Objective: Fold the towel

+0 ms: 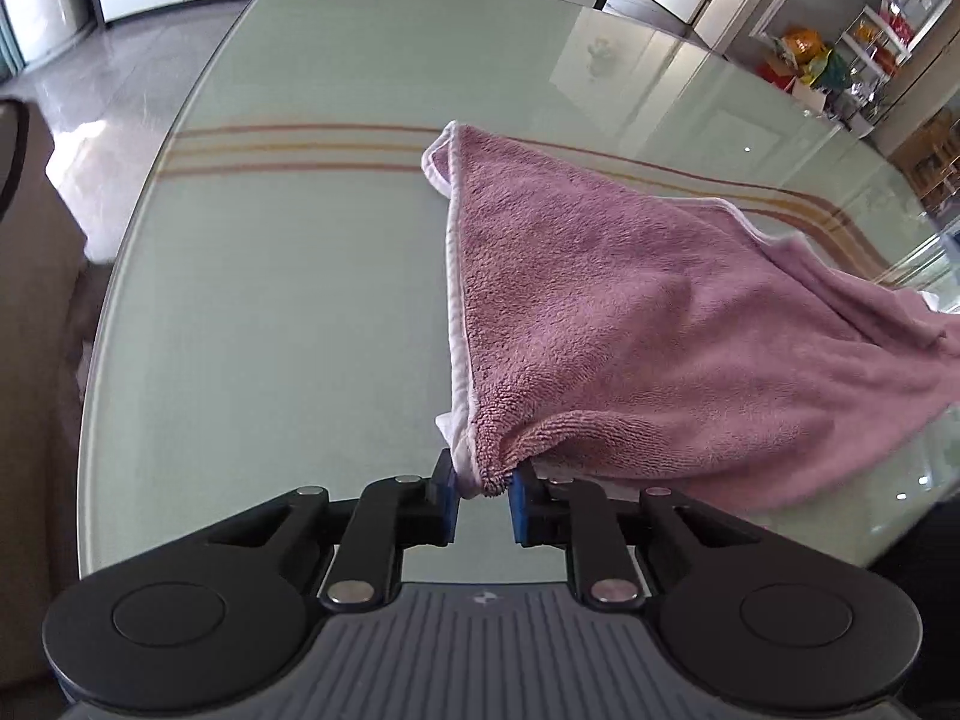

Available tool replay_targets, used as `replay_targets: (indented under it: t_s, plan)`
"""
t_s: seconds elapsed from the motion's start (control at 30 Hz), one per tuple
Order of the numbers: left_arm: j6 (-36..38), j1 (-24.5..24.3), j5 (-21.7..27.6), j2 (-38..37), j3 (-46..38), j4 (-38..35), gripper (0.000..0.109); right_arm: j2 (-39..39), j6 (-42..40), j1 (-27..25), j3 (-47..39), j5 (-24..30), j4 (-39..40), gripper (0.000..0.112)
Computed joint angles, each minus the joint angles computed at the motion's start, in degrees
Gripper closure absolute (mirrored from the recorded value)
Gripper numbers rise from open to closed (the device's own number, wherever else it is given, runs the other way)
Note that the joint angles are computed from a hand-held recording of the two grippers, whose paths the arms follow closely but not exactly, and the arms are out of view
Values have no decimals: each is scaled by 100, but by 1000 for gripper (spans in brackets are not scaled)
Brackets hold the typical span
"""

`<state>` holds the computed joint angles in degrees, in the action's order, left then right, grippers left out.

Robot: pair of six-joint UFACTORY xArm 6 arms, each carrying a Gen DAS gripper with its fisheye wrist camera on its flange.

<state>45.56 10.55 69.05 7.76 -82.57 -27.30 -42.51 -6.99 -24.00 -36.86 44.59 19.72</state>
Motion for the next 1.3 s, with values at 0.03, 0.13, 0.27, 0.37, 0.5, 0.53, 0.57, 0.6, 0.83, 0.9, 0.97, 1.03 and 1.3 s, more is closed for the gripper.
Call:
replay_targets:
  t_s: [0.03, 0.13, 0.27, 0.37, 0.5, 0.53, 0.57, 0.6, 0.83, 0.9, 0.97, 1.03, 1.3]
  plan:
    - [38, 55, 73, -61, 34, -39, 89, -117, -57, 10, 15, -4, 120, 106]
    - [114, 223, 293, -215, 118, -136, 88, -311, -28, 10, 50, 45, 272, 106]
    - [-151, 325, 208, -171, 240, 238, 86, -67, 337, 59, 42, 303, -174, 101]
    - [-489, 325, 14, -33, 268, 741, 84, 316, 248, -68, -110, 673, -285, 80]
    - [-533, 373, -285, -69, 342, 716, 74, 515, 462, -283, -101, 415, -429, 73]
    - [-540, 395, -307, -60, 308, 613, 67, 652, 494, -380, -204, 321, -446, 73]
    - [-569, 359, -327, -15, 171, 426, 60, 754, 509, -423, -278, 273, -447, 73]
    - [-609, 287, -355, 49, 45, 298, 55, 839, 512, -442, -328, 234, -437, 73]
    - [-1365, -552, -804, 826, -1110, -10, 31, 2228, 1024, -103, -1276, -120, -785, 66]
    - [-1976, -910, -1025, 1362, -1779, 138, 29, 2589, 1278, 50, -1487, -218, -906, 64]
    - [-2477, -1121, -954, 1803, -2358, 445, 28, 2934, 1521, 203, -1694, -265, -1010, 63]
    - [-2853, -1317, -816, 2266, -2927, 892, 28, 3210, 1644, 403, -1876, -238, -1166, 62]
    - [-3008, -1661, -576, 2611, -3049, 1896, 29, 3493, 1378, 659, -2024, -76, -1192, 58]
